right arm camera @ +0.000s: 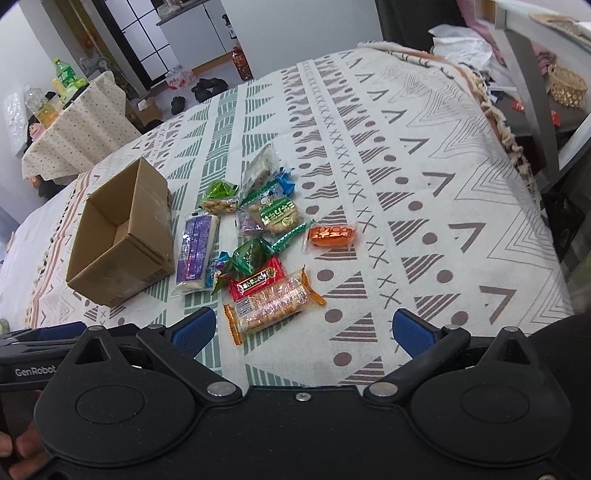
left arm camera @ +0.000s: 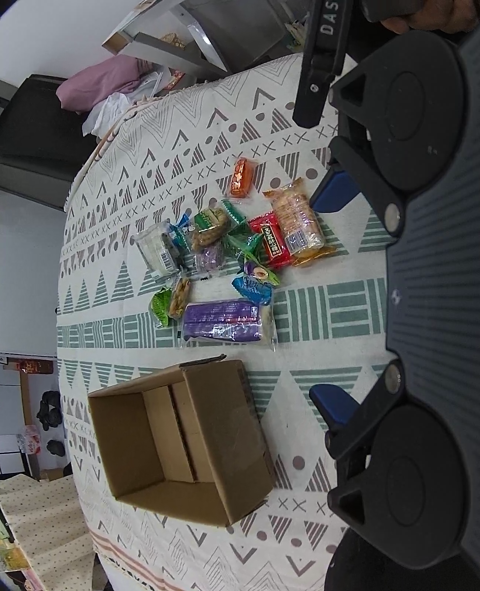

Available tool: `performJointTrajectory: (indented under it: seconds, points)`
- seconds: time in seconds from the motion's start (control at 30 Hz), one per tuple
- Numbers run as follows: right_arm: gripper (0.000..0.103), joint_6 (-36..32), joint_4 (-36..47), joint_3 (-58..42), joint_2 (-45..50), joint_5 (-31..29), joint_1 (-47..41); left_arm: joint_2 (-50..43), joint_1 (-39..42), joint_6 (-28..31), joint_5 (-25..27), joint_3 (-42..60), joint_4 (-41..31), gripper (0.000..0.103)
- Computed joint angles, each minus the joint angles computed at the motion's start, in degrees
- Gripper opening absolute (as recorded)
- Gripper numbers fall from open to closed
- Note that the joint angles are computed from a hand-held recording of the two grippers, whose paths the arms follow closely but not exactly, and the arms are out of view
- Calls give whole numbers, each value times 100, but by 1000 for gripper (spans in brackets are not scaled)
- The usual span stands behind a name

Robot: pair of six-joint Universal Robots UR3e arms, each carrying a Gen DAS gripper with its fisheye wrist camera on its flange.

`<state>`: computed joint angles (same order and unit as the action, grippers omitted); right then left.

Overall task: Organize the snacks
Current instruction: 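Lower the left gripper onto the purple bar while the right gripper approaches the bread roll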

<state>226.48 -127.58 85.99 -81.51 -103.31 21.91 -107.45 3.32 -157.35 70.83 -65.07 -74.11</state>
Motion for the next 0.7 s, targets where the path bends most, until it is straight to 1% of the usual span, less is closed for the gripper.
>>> performJointTrajectory:
  seconds: [0.1, 0.2, 0.23, 0.27, 0.3, 0.33, 0.47, 0.57, 0.7]
  points:
    - [103, 60, 114, -101, 157, 67, -81, -181, -83, -129, 63, 31, 156, 90]
    - [100, 142, -153, 78, 228, 319, -232, -415, -127, -280, 65, 163, 173, 82]
    - [94, 164, -251, 135, 265, 425, -280, -497, -138, -314, 55, 222, 158, 77]
    - [88, 196, -323, 174, 311, 519, -324, -578, -149, -349, 34, 267, 161, 75]
    - [84, 265, -404, 225, 351, 595, -362, -661, -166, -383, 15, 318, 168, 71]
    - [79, 335, -493, 293, 383, 702, -413, -738, -186, -411, 16, 362, 188, 68]
    - [65, 498, -924, 572, 488, 1226, -647, -1076, -271, -555, 93, 593, 291, 64]
    - [63, 518, -1161, 622, 595, 1408, -737, -1329, -316, -669, 156, 790, 399, 64]
    - [63, 630, -1177, 516, 795, 1572, -849, -1705, -360, -786, 188, 1173, 435, 62]
